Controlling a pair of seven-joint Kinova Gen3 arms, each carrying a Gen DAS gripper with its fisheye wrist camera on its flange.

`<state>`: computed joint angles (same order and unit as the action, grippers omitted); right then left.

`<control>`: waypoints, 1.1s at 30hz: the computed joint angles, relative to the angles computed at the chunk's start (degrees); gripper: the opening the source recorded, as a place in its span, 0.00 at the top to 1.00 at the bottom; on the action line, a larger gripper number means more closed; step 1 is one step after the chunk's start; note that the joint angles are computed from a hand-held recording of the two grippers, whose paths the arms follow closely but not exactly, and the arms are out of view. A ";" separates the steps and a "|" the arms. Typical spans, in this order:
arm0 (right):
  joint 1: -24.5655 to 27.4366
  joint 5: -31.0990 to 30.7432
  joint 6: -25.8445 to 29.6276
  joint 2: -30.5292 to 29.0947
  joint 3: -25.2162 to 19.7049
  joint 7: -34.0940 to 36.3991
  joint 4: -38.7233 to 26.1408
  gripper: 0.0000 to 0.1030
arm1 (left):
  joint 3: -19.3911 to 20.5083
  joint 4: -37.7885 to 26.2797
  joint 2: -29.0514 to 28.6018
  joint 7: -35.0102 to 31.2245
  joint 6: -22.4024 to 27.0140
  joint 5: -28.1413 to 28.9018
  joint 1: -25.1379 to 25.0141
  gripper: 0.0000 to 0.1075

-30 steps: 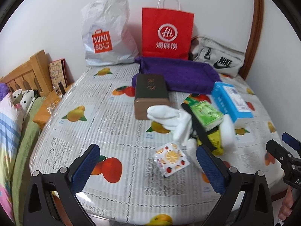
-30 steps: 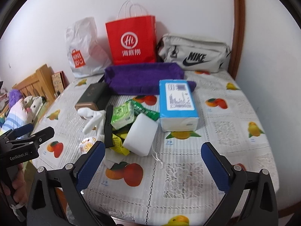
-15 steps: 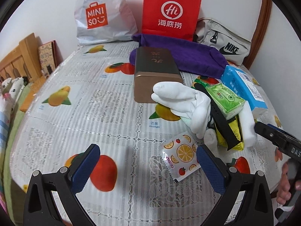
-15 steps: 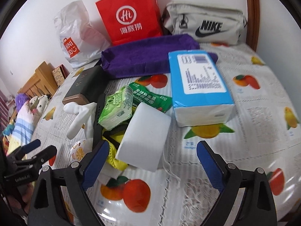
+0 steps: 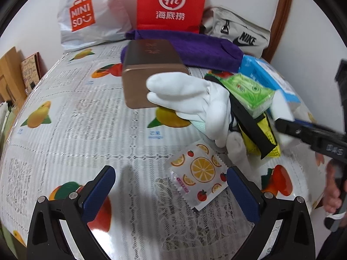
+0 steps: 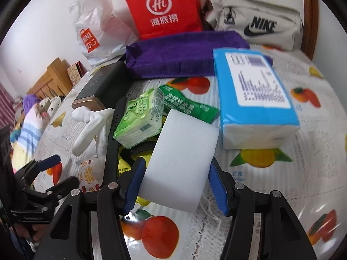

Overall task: Organize soft objects
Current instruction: 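Grasp the white sponge block with the right gripper and lift it, then grasp the fruit-print sachet with the left gripper and lift it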

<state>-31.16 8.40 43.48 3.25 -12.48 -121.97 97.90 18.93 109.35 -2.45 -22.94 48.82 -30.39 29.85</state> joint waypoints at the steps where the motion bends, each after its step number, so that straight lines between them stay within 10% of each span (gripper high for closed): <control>1: 0.01 0.12 0.02 -0.69 -0.02 0.13 0.32 0.44 | -0.01 -0.36 0.65 -0.64 0.00 0.18 0.02 0.05; 15: 4.01 5.36 3.82 -8.11 -1.96 -4.19 6.95 0.44 | -2.21 -3.97 6.89 0.71 4.21 -5.90 7.79 0.06; 29: 5.00 5.33 2.63 -8.66 -2.94 -5.47 9.37 0.44 | -2.54 -1.28 3.39 3.03 2.77 -6.94 6.33 0.90; 33: 4.72 5.54 2.58 -8.59 -3.04 -5.68 9.42 0.44 | -1.96 0.11 1.72 1.75 0.71 -4.60 4.08 0.93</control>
